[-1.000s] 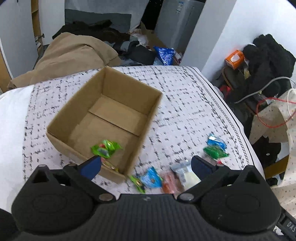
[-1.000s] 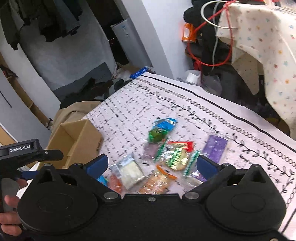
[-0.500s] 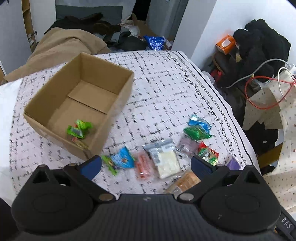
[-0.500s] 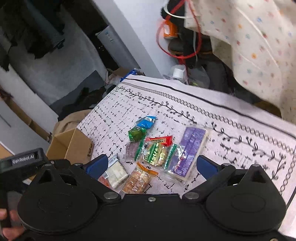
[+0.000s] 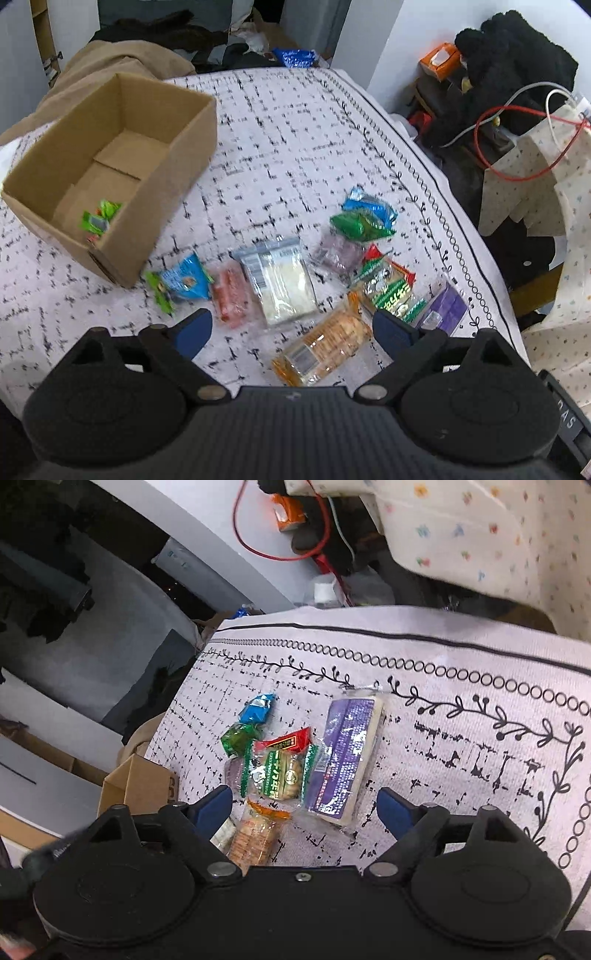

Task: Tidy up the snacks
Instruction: 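Move the right gripper back over the purple bar in the pile, then grasp the purple bar with the right gripper while the left grasps the orange bread roll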

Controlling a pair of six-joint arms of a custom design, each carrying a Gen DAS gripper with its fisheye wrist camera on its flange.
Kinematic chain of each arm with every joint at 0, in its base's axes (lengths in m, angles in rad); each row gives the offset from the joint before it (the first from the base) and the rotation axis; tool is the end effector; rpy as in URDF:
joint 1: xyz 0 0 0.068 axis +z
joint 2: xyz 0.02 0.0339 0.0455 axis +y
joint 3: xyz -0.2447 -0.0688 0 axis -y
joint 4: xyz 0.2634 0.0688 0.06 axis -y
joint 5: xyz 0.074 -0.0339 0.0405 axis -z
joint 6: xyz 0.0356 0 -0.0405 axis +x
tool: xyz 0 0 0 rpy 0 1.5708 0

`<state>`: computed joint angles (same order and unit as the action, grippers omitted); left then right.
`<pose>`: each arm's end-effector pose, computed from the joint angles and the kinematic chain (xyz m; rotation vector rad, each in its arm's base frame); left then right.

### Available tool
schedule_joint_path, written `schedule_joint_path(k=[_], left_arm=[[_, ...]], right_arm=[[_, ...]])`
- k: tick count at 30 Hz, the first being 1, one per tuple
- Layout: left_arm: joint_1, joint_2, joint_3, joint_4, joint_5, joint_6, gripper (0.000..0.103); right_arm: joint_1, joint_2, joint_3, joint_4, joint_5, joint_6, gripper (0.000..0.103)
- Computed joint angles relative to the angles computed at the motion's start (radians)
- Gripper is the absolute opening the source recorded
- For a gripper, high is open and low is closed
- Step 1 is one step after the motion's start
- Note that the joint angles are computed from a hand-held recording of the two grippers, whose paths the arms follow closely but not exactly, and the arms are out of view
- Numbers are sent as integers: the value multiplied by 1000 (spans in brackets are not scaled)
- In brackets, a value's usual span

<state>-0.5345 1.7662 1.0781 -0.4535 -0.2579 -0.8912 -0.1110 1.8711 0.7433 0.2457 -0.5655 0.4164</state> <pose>0.3094 -0.1726 0.1340 -0.5437 2.5939 -0.1177 0.3257 -0.0171 0.0547 0.3878 2.4051 0.8280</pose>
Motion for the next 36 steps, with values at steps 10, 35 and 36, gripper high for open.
schedule_joint_path(k=[10, 35, 36], left_arm=[[-40, 187, 101, -14, -6, -25, 86], [-57, 315, 139, 29, 42, -46, 46], [-57, 306, 130, 36, 43, -47, 45]], right_arm=[[4, 157, 122, -18, -7, 31, 74], [61, 345, 322, -92, 29, -62, 40], [60, 343, 319, -94, 24, -65, 38]])
